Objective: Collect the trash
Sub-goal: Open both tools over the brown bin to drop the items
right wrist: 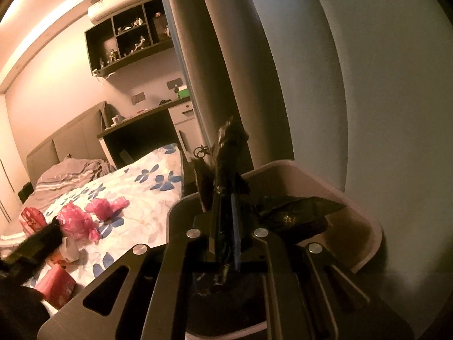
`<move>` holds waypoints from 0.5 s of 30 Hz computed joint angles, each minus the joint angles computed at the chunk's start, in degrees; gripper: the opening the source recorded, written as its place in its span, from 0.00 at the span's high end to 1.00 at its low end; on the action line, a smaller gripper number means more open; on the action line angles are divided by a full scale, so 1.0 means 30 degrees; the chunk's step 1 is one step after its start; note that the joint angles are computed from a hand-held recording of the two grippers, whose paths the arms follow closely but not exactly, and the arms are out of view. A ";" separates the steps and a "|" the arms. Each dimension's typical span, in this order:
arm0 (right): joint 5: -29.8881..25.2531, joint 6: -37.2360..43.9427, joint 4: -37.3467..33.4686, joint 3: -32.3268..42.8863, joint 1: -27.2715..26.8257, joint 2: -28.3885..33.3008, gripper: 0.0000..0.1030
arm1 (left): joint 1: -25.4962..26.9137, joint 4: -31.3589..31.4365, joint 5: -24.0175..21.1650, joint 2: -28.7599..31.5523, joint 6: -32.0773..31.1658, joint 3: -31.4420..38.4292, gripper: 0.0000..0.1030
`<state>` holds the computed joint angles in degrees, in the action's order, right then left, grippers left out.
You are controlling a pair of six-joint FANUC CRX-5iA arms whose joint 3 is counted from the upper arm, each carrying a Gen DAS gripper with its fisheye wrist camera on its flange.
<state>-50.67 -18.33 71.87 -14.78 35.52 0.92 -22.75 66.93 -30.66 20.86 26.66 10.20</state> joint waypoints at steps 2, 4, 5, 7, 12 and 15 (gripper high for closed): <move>-0.0217 0.0078 -0.0204 0.0194 0.0051 0.0166 0.86 | 0.0018 0.1143 0.0772 -0.0723 -0.1260 -0.0940 0.06; -0.0704 0.0088 -0.0151 0.0344 0.0200 0.0269 0.62 | 0.0006 0.2208 0.1586 -0.1409 -0.2408 -0.1780 0.06; -0.0984 -0.0119 0.0107 0.0320 0.0296 0.0268 0.62 | 0.0091 0.2627 0.1695 -0.1646 -0.2764 -0.2027 0.06; -0.1514 -0.0160 0.0360 0.0374 0.0512 0.0276 0.62 | 0.0256 0.3402 0.1902 -0.2101 -0.3512 -0.2525 0.06; -0.3104 -0.0120 0.1247 0.0687 0.1507 0.0503 0.50 | 0.0920 0.4784 0.2411 -0.3180 -0.5137 -0.3824 0.06; -0.3830 -0.0043 0.1666 0.0963 0.2217 0.0827 0.42 | 0.1298 0.5524 0.3023 -0.3694 -0.6236 -0.4629 0.06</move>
<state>-62.16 -18.46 76.87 -11.89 42.17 3.40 -18.86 83.50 -21.59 9.78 7.95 -3.69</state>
